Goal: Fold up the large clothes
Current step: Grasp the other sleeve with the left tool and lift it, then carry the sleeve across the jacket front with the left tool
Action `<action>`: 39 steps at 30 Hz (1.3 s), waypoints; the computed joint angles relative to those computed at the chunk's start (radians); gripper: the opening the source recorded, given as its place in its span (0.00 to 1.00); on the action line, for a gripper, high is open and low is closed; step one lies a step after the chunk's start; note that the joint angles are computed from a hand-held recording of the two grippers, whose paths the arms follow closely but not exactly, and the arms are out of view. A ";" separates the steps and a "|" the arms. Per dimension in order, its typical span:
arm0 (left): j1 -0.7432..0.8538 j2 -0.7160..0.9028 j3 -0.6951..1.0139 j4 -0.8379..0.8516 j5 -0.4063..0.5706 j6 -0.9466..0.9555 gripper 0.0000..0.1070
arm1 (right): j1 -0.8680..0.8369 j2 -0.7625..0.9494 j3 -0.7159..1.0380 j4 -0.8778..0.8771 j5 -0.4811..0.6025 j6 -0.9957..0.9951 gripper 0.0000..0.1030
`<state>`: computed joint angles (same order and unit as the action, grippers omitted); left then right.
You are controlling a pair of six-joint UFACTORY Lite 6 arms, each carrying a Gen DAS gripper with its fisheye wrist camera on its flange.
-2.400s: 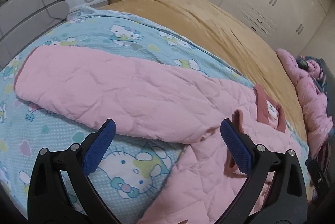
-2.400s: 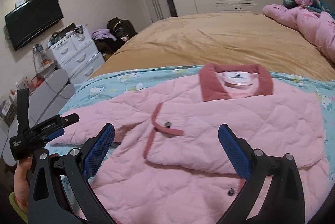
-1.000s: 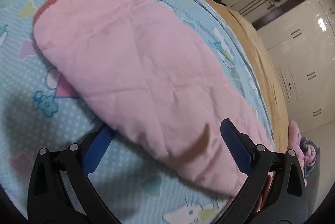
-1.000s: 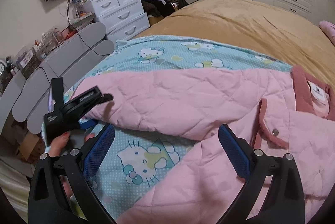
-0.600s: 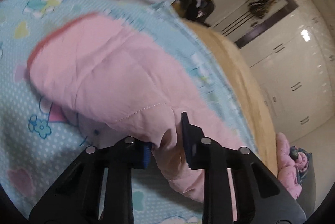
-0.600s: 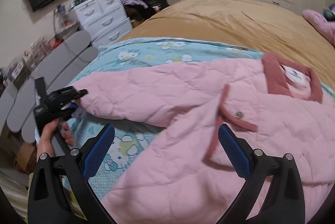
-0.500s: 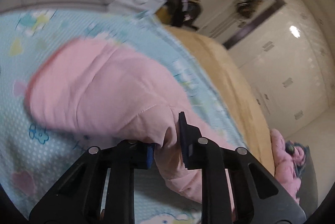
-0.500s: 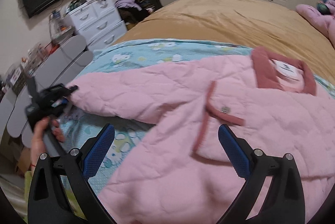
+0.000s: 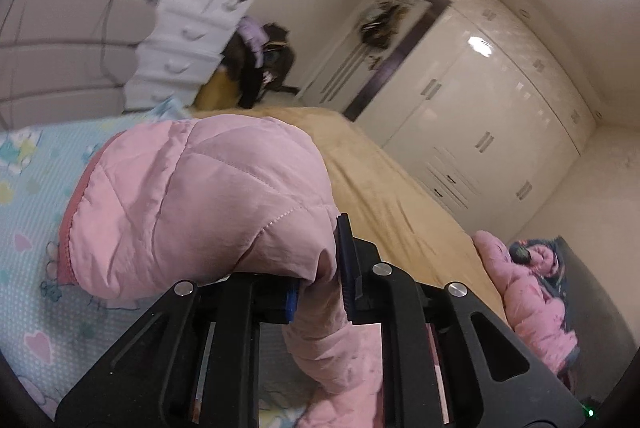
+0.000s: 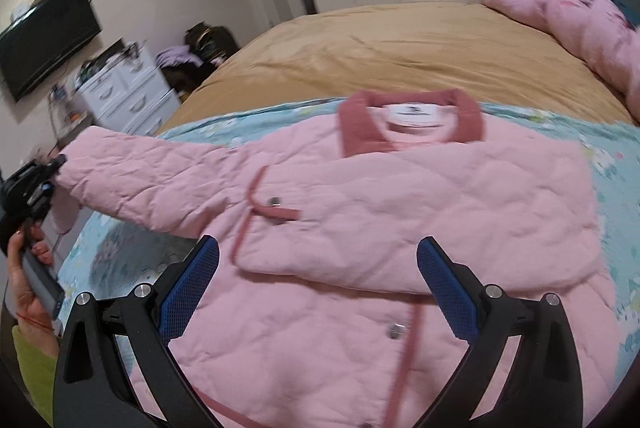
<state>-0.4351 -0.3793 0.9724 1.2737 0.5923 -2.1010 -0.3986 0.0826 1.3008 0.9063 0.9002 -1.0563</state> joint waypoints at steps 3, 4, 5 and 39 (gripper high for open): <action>-0.076 0.033 0.058 0.031 0.047 -0.008 0.08 | -0.076 0.035 0.023 0.021 0.033 -0.025 0.96; -0.104 0.047 0.082 0.034 0.072 0.000 0.08 | -0.100 0.050 0.034 0.032 0.046 -0.032 0.96; -0.132 0.068 0.110 0.038 0.094 0.009 0.08 | -0.116 0.060 0.042 0.041 0.054 -0.036 0.96; -0.487 0.939 0.985 -0.156 0.008 0.551 0.07 | -0.444 0.406 0.421 0.150 0.195 0.080 0.96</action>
